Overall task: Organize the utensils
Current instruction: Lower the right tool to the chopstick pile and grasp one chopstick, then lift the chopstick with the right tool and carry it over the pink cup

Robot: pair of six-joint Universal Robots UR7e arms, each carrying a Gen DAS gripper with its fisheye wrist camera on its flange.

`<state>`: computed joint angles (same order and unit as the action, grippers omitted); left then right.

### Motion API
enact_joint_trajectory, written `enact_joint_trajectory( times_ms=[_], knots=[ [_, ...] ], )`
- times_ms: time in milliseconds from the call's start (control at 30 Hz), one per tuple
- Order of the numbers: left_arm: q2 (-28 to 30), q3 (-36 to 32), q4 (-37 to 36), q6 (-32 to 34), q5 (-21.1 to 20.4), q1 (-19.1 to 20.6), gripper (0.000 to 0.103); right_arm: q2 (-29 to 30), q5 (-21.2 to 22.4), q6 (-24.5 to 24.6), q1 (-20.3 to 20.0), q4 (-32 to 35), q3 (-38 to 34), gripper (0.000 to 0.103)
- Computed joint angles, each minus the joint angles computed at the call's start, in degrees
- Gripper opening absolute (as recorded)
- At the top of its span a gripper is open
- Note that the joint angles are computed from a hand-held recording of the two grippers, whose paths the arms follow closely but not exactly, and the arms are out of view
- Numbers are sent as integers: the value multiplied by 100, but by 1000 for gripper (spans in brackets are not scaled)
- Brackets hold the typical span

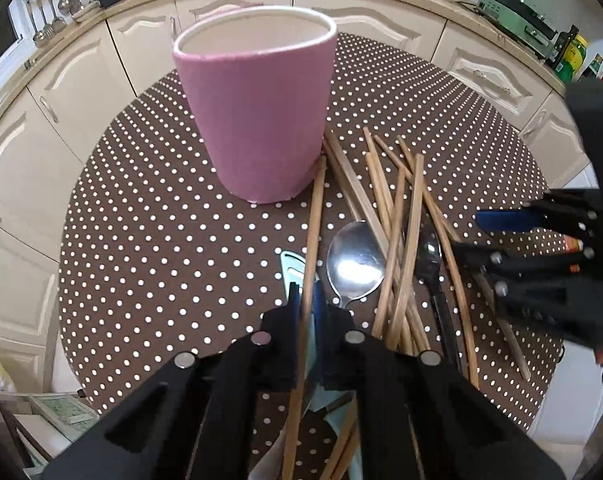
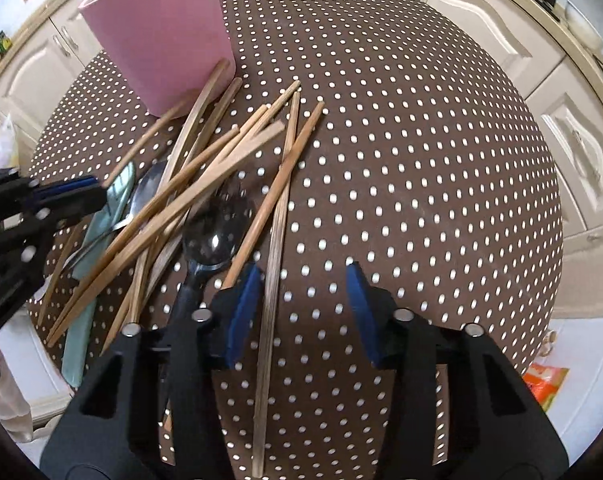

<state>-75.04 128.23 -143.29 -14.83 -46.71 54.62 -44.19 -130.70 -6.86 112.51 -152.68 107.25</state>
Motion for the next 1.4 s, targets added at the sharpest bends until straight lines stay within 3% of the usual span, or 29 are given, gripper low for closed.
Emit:
enact_joint_trajectory(
  times_ms=[67,133,367,533,633,700,1000,1067,1133,1400],
  knots=[
    [-95,32,36,-18,-57,0,7,60,2,16,5,182,-177,26],
    [-200,76,42,-67,-82,12,7,79,58,79,-15,239,-308,7],
    [-844,489,-38,-44,-89,-257,6,-240,359,162,-277,-452,3,6],
    [-1095,613,-178,-108,-162,-508,6,-503,524,78,-232,-821,116,6],
    [-1188,645,-197,-157,-108,-643,6,-550,207,-175,-115,-1067,214,6],
    [-1266,683,-288,-175,-147,-727,6,-333,-403,-498,59,-1460,122,6],
    [-1381,720,-824,36,-95,-835,6,-86,-568,-822,211,-2815,-26,7],
    [-1401,715,-955,69,-74,-859,6,-211,-369,-819,246,-3350,310,7],
    [-1443,727,-1261,191,-49,-899,6,-350,96,-801,263,-3713,521,6],
    [-1418,653,-2774,813,246,-1083,6,-124,1642,-1119,523,-4778,346,7]
  ],
)
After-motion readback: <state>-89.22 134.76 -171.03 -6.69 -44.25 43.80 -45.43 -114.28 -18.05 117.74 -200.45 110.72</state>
